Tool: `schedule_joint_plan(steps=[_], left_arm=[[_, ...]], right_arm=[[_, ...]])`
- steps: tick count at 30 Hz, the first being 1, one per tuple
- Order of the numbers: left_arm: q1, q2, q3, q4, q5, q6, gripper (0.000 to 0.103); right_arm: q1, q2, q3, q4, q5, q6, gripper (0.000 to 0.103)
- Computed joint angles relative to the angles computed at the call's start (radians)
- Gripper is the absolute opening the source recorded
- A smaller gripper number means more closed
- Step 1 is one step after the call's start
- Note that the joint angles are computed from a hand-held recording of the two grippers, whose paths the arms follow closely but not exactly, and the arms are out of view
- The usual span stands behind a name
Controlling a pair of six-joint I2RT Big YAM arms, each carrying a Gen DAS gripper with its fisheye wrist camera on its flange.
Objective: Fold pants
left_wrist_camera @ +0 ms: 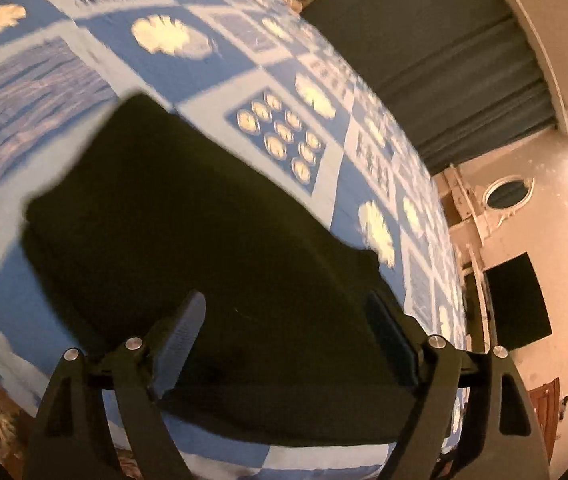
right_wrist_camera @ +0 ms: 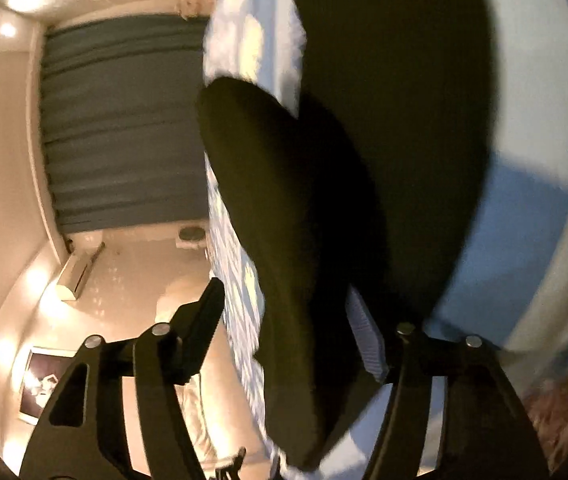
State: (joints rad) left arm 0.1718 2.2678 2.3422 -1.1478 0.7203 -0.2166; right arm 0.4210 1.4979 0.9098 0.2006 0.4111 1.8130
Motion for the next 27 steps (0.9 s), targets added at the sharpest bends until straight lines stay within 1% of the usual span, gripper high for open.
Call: schedule_joint_plan(steps=[1,2,4,5,6,7,8,9,10,11,12,13,14,15,16,17,19,20,21,22,23,25,26,27], left_arm=[[-0.009,0.004,-0.004,-0.006,-0.032,0.006,0.081],[-0.016,0.007,-0.011,-0.008,-0.059,0.009,0.081],[-0.017,-0.001,-0.045,0.031,-0.065,0.015,0.081],[-0.018,-0.008,-0.062,0.051,-0.076,0.037,0.081],[-0.020,-0.009,-0.068,0.057,-0.082,0.054,0.081],[-0.022,-0.012,-0.074,0.063,-0.090,0.070,0.081],[-0.024,-0.017,-0.084,0.074,-0.101,0.085,0.081],[-0.028,-0.018,-0.087,0.074,-0.112,0.091,0.081],[-0.028,-0.023,-0.095,0.079,-0.121,0.099,0.081],[-0.032,-0.027,-0.098,0.080,-0.135,0.107,0.081],[-0.032,-0.034,-0.104,0.084,-0.144,0.108,0.081],[-0.034,-0.044,-0.114,0.094,-0.153,0.104,0.081],[-0.036,-0.057,-0.128,0.111,-0.155,0.099,0.081],[-0.037,-0.085,-0.163,0.149,-0.129,0.101,0.081],[-0.042,-0.109,-0.188,0.181,-0.105,0.122,0.081],[-0.049,-0.121,-0.194,0.195,-0.097,0.147,0.081],[-0.073,-0.153,-0.218,0.229,-0.073,0.230,0.081],[-0.089,-0.156,-0.211,0.218,-0.065,0.283,0.081],[-0.097,-0.154,-0.204,0.204,-0.070,0.310,0.081],[-0.106,-0.148,-0.195,0.190,-0.080,0.323,0.081],[-0.111,-0.135,-0.179,0.172,-0.084,0.325,0.081],[-0.114,-0.077,-0.103,0.067,-0.071,0.321,0.081],[-0.113,-0.051,-0.073,0.020,-0.076,0.306,0.081],[-0.110,-0.037,-0.062,-0.003,-0.076,0.289,0.081]], right_arm=[[-0.005,-0.010,0.004,-0.038,0.032,-0.010,0.063],[-0.010,-0.027,-0.007,-0.058,0.066,-0.021,0.064],[-0.018,-0.040,-0.010,-0.075,0.117,-0.038,0.066],[-0.024,-0.036,-0.006,-0.071,0.134,-0.049,0.066],[-0.023,-0.041,-0.005,-0.058,0.166,-0.088,0.066],[-0.019,-0.047,0.000,-0.042,0.196,-0.159,0.066],[-0.019,-0.043,0.016,-0.036,0.209,-0.217,0.070],[-0.023,-0.043,0.029,-0.031,0.202,-0.282,0.075],[-0.034,-0.040,0.047,-0.038,0.169,-0.327,0.075],[-0.042,-0.040,0.059,-0.065,0.155,-0.323,0.075],[-0.042,-0.042,0.064,-0.105,0.151,-0.291,0.075],[-0.042,-0.042,0.067,-0.148,0.134,-0.219,0.075],[-0.037,-0.049,0.050,-0.141,0.118,-0.173,0.075],[-0.023,-0.064,0.015,-0.134,0.109,-0.121,0.075],[-0.011,-0.058,0.011,-0.151,0.094,-0.063,0.075],[-0.013,-0.060,0.005,-0.150,0.073,-0.048,0.075],[-0.019,-0.019,0.017,-0.091,0.019,-0.042,0.075],[-0.024,-0.008,0.020,-0.081,0.009,-0.045,0.075],[-0.029,0.003,0.029,-0.082,0.017,-0.046,0.075],[-0.035,0.016,0.042,-0.086,0.042,-0.062,0.075],[-0.042,0.021,0.061,-0.120,0.051,-0.080,0.076],[-0.075,0.056,0.132,-0.227,0.024,-0.118,0.076],[-0.061,0.046,0.144,-0.261,0.041,-0.124,0.075],[-0.062,0.064,0.182,-0.280,0.037,-0.181,0.065]])
